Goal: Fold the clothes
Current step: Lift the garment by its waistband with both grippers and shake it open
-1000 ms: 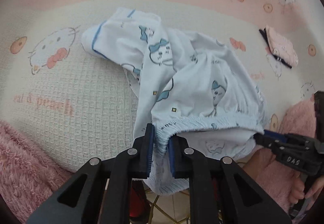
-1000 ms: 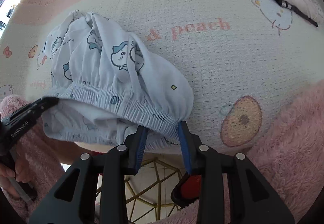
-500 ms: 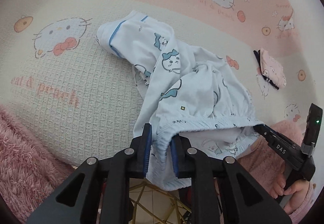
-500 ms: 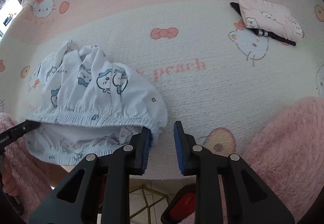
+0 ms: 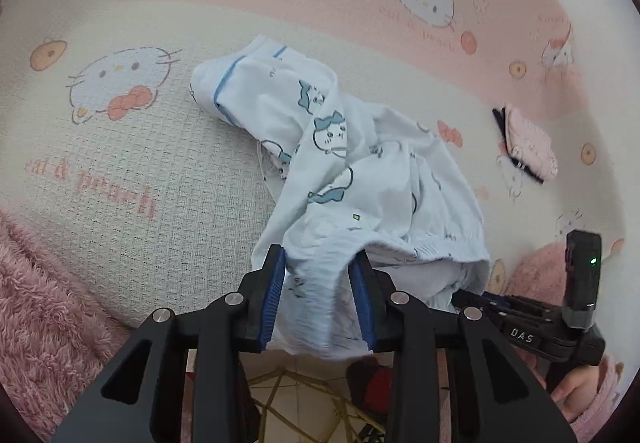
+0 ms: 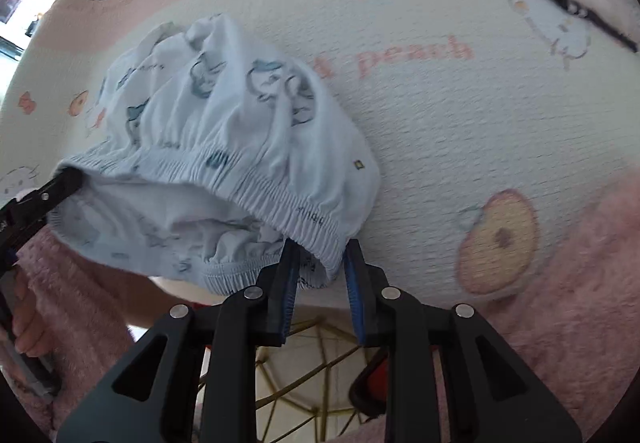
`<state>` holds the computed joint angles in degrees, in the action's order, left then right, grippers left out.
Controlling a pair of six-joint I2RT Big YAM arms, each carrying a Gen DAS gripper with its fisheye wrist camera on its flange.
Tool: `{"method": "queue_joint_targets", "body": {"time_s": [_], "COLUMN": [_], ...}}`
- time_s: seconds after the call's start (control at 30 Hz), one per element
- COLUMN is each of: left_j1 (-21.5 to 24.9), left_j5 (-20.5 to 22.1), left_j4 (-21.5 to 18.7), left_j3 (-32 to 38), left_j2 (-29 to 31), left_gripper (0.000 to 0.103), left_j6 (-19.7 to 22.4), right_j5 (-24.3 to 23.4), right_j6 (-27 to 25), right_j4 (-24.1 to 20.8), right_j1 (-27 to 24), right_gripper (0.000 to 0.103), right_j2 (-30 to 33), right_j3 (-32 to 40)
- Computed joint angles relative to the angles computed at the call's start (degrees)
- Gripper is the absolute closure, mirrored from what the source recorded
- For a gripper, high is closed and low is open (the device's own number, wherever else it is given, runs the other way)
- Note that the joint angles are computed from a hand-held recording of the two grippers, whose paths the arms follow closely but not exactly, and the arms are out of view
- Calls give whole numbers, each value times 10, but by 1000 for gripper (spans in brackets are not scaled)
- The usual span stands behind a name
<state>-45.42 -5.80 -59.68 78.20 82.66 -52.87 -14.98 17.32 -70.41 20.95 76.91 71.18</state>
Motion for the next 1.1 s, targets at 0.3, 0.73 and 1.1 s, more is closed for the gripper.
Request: {"method": "queue_joint_targets", "body": {"time_s": [0.3,0.73,1.1], "left_j1": [-35,-32,-29], "left_j5": [0,-77,-102], "left_j4": [-40,-84,-2], "left_j3": [60,61,144], "left_j2": [60,56,-29], "left_gripper": [68,76,96], "left_j6": [77,51,135], "right_j5": [193,30,185], "right_j6": [17,3,-29], "right_j4": [53,-1,24], "right_j1": [30,27,36], "right_gripper": [81,72,94], "right_j2": [-29,9,-47], "right_j3": [2,5,99]}}
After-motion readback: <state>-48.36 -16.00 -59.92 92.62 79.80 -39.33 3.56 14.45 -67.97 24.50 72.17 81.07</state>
